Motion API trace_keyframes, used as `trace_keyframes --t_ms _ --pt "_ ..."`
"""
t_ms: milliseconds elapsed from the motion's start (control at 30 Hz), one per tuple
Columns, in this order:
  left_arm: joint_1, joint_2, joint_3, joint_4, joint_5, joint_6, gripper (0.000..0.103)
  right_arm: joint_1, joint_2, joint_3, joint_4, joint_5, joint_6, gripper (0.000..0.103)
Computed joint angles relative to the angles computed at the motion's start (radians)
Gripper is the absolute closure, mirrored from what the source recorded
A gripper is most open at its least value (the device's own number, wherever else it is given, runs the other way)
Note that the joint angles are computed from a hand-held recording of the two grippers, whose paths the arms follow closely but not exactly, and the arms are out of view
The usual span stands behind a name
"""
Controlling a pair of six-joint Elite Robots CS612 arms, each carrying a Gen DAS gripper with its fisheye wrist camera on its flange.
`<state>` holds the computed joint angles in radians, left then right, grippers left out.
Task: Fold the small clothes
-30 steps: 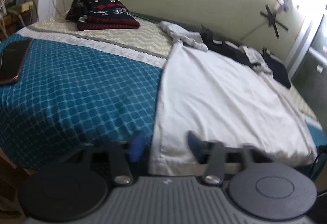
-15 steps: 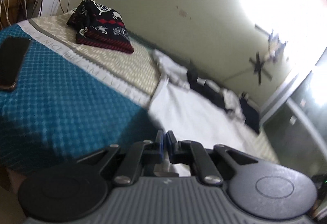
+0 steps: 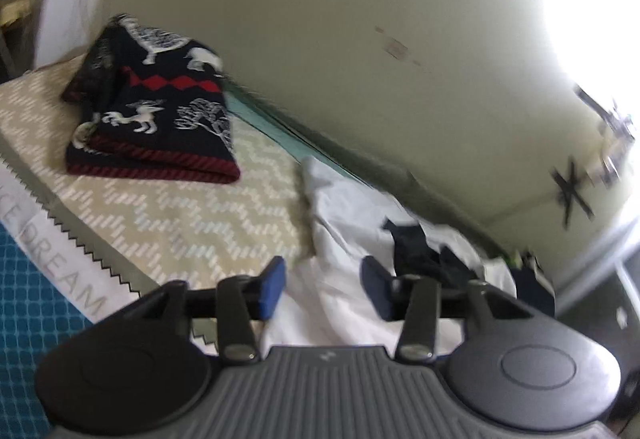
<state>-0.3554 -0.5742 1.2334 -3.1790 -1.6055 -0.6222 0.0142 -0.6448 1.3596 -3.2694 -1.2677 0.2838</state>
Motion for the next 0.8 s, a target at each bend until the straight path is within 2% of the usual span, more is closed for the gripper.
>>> trace_keyframes --t_ms 33,67,100,200,233,267,300,333,367,400,467,500,567,633,667,700,733,767,800 --pt "-0.007 -0.006 0.020 -0.004 0.039 0.032 0.035 -0.005 -0.005 0.022 -0.017 0.032 -0.017 0.030" --pt "-0.015 -0.009 0.032 0.005 0.087 0.055 0.030 -0.009 -0.013 0.047 -0.023 0.051 -0.032 0.030" --pt "-0.021 -0.010 0.039 0.028 0.116 0.075 0.030 -0.012 -0.019 0.068 -0.026 0.068 -0.039 0.030" --pt "-0.019 0.004 0.016 0.121 0.056 0.103 0.033 -0.019 -0.029 0.110 -0.001 0.099 -0.033 0.032" --pt "-0.021 0.012 0.004 0.149 0.045 0.116 0.039 -0.020 -0.030 0.117 0.010 0.097 -0.025 0.035" --pt "-0.023 0.017 -0.005 0.178 0.036 0.133 0.064 -0.020 -0.031 0.125 0.016 0.091 -0.018 0.041" --pt "-0.024 0.023 -0.018 0.224 0.015 0.155 0.084 -0.022 -0.031 0.132 0.016 0.101 -0.013 0.048" --pt "-0.026 0.024 -0.020 0.244 0.006 0.171 0.095 -0.024 -0.032 0.140 0.016 0.122 -0.014 0.072" --pt "-0.032 0.014 0.000 0.230 0.019 0.195 0.097 -0.021 -0.041 0.156 0.022 0.130 -0.016 0.100" --pt "-0.032 0.003 0.010 0.247 0.012 0.219 0.097 -0.022 -0.047 0.169 0.014 0.140 -0.020 0.100" --pt "-0.026 -0.021 0.040 0.262 -0.016 0.213 0.099 -0.021 -0.067 0.196 -0.010 0.112 -0.041 0.102" --pt "-0.021 -0.035 0.060 0.268 -0.037 0.208 0.099 -0.025 -0.077 0.209 -0.019 0.114 -0.041 0.103" --pt "-0.019 -0.051 0.079 0.279 -0.035 0.215 0.098 -0.030 -0.091 0.225 -0.012 0.122 -0.044 0.103" --pt "-0.027 -0.053 0.075 0.301 0.016 0.226 0.090 -0.020 -0.098 0.219 0.045 0.076 -0.128 0.100" --pt "-0.035 -0.054 0.072 0.311 0.069 0.240 0.080 -0.012 -0.099 0.210 0.071 0.037 -0.178 0.090" --pt "-0.040 -0.054 0.066 0.321 0.111 0.254 0.075 -0.005 -0.099 0.202 0.073 -0.007 -0.202 0.076" --pt "-0.043 -0.059 0.071 0.303 0.131 0.269 0.074 -0.002 -0.096 0.198 0.034 -0.033 -0.202 0.043" --pt "-0.044 -0.062 0.074 0.274 0.127 0.277 0.074 -0.003 -0.093 0.197 -0.017 -0.039 -0.192 0.045" --pt "-0.043 -0.065 0.078 0.241 0.114 0.283 0.074 -0.008 -0.093 0.190 -0.044 -0.009 -0.189 0.046"
